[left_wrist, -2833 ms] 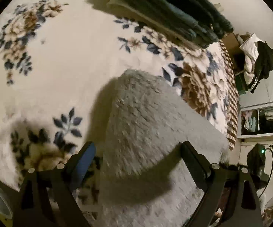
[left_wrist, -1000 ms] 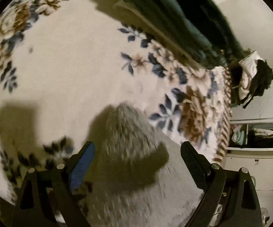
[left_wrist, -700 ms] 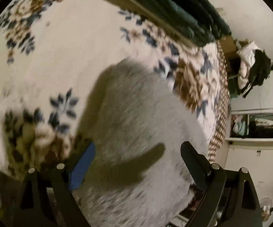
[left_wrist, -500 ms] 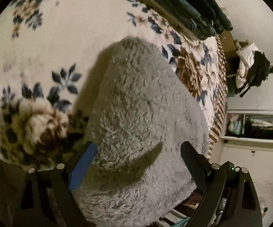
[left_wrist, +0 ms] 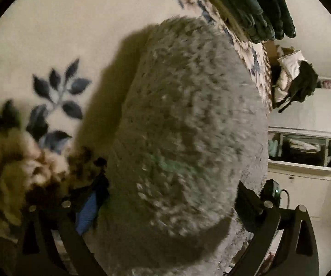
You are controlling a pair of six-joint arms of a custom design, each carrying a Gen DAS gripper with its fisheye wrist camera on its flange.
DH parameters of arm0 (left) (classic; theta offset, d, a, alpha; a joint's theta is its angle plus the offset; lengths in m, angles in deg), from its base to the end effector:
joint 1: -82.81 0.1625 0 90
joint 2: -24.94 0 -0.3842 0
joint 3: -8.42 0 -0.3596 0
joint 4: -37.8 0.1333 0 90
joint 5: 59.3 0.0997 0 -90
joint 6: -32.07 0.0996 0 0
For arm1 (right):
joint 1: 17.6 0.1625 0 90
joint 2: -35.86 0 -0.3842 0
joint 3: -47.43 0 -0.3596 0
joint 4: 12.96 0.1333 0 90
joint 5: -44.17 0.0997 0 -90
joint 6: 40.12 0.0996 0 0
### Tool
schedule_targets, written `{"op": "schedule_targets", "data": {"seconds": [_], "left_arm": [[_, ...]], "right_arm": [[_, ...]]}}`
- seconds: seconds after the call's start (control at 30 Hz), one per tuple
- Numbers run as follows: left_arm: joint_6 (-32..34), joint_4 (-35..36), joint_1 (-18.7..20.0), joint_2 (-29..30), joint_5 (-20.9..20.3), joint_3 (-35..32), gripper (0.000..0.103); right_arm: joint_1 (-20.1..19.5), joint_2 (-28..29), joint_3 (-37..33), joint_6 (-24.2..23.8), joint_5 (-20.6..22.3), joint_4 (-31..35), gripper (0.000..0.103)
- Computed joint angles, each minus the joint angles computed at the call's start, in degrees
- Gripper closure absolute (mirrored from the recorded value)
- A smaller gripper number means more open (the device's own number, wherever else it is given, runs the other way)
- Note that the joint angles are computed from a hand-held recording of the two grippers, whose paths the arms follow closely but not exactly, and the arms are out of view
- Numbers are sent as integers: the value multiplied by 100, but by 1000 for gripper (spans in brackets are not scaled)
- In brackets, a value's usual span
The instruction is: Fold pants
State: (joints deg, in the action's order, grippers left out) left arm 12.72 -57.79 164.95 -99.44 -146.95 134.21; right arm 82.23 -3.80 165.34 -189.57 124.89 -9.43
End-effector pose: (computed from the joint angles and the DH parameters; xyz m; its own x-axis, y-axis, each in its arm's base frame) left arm 0.1020 -0.2657 0.3788 -0.9794 -0.2012 -0.0144 -0.1994 0.9765 -0.0823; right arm 0.1957 -0.2547 -0.0559 -0.9199 0.3310 -0.2101 0.3468 0.9370 -0.0420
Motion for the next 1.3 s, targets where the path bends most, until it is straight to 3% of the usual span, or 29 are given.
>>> {"op": "schedule_targets", "data": {"seconds": [0.1,0.17,0.2,0.23,0.27,0.3,0.43,0.6,0.7,0.8,0.93,1.03,1.13,1.3], "left_arm": [[-2,-223,441,57,-473,64,2],[-54,-296,437,-46,-612,103,5],[-74,-292,313,-162,-624,124,17],[-97,-239,170,-262,-596,124,36],[-178,-183,-52,-426,-537,120,47],[-262,-125,-201,-524,-490,103,50],[-807,281,-947,-762,-301,-125,55],[-1999,995,-2415,-804,77,-835,55],[-2637,1217,-3184,-422,362,-1480,55],[-2831,1035,-3499,204,523,-2158,55],[-2463,416,-3246,1308,509,-3107,55],[-1837,-36,-2732,2338,302,-4031,55],[-1259,-311,-2221,3381,53,-4967,55],[-403,-86,-1357,5124,-297,-6923,55]], "right_arm": [[-72,29,68,25,-140,-252,0],[108,-53,101,179,93,-349,33],[220,-120,129,246,290,-314,48],[363,-180,122,344,430,-280,52],[486,-218,119,426,555,-271,54],[670,-280,90,558,698,-207,57],[1200,-479,-62,983,937,100,60],[1802,-983,-310,1485,1016,759,61],[2263,-1335,-827,1714,1095,1552,61],[2625,-1432,-1614,1804,1251,2417,61],[2734,-1416,-2682,1653,1460,3280,61],[2671,-1064,-3688,1418,1665,3776,61],[2505,-411,-5122,1182,1842,4336,60],[2109,1003,-7550,818,1905,5086,60]]}}
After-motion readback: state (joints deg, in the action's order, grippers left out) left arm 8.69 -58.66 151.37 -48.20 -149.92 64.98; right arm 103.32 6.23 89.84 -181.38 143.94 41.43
